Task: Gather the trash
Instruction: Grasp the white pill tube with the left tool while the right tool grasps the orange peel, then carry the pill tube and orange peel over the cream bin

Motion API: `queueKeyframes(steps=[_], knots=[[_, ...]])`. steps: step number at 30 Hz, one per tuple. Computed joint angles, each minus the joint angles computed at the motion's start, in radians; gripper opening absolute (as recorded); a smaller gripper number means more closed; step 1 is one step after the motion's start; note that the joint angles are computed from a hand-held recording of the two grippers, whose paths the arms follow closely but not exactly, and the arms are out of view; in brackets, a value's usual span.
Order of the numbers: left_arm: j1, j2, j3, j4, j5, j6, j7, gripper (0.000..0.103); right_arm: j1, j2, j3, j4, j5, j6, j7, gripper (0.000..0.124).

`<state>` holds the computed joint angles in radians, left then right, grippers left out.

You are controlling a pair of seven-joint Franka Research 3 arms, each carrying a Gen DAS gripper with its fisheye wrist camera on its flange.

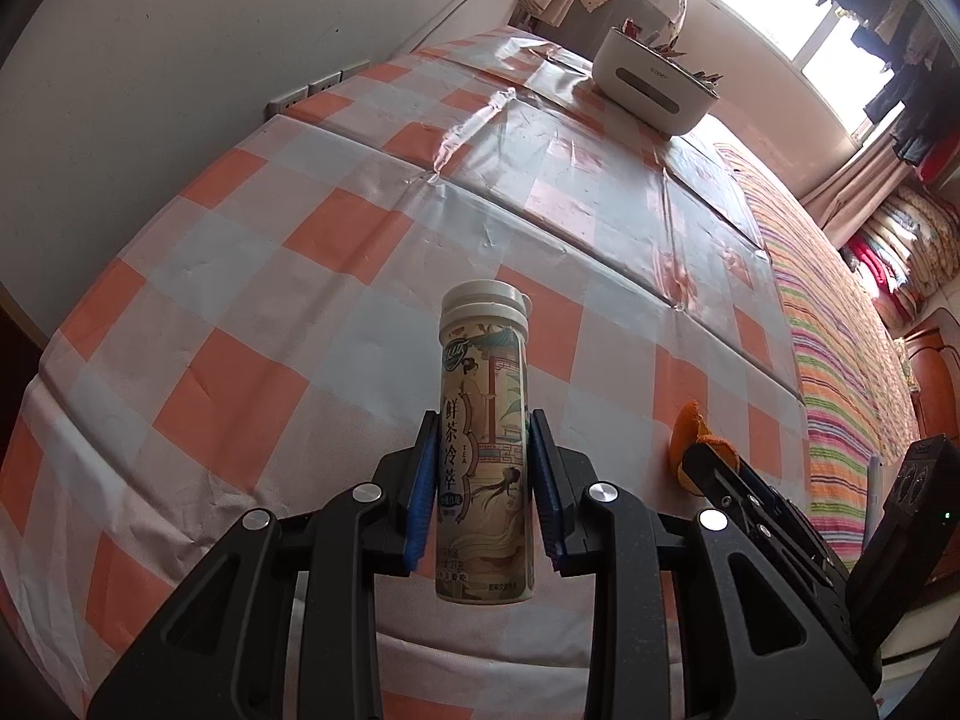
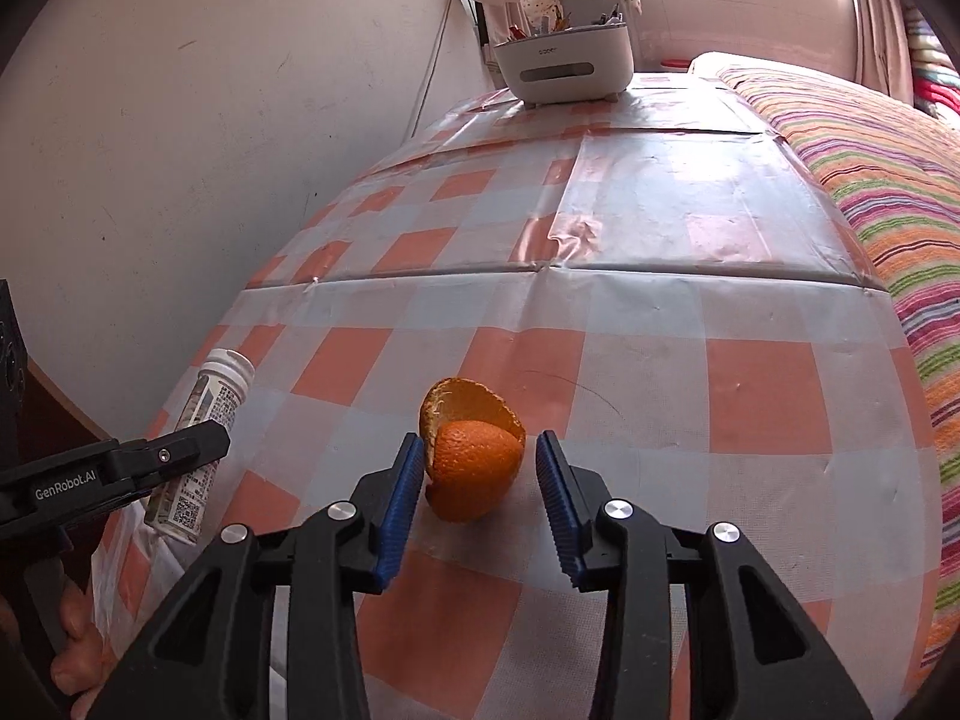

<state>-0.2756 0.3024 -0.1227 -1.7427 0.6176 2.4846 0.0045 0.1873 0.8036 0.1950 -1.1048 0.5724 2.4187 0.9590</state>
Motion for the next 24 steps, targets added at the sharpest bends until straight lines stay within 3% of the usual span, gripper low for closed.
queueKeyframes(steps=[4, 14, 24], knots=[[-0.004, 0.004, -0.004, 0.007, 0.000, -0.001, 0.013, 0.028, -0.006, -0.026, -0.002, -0.044, 0.011, 0.027, -0.002, 0.015], [-0.055, 0.016, -0.013, 0.035, 0.051, 0.048, 0.023, 0.028, -0.076, -0.255, 0.013, -0.373, 0.153, 0.158, -0.100, 0.015], [-0.132, 0.053, -0.025, 0.088, 0.104, 0.064, 0.051, 0.028, -0.137, -0.491, -0.014, -0.650, 0.432, 0.248, -0.266, 0.015]])
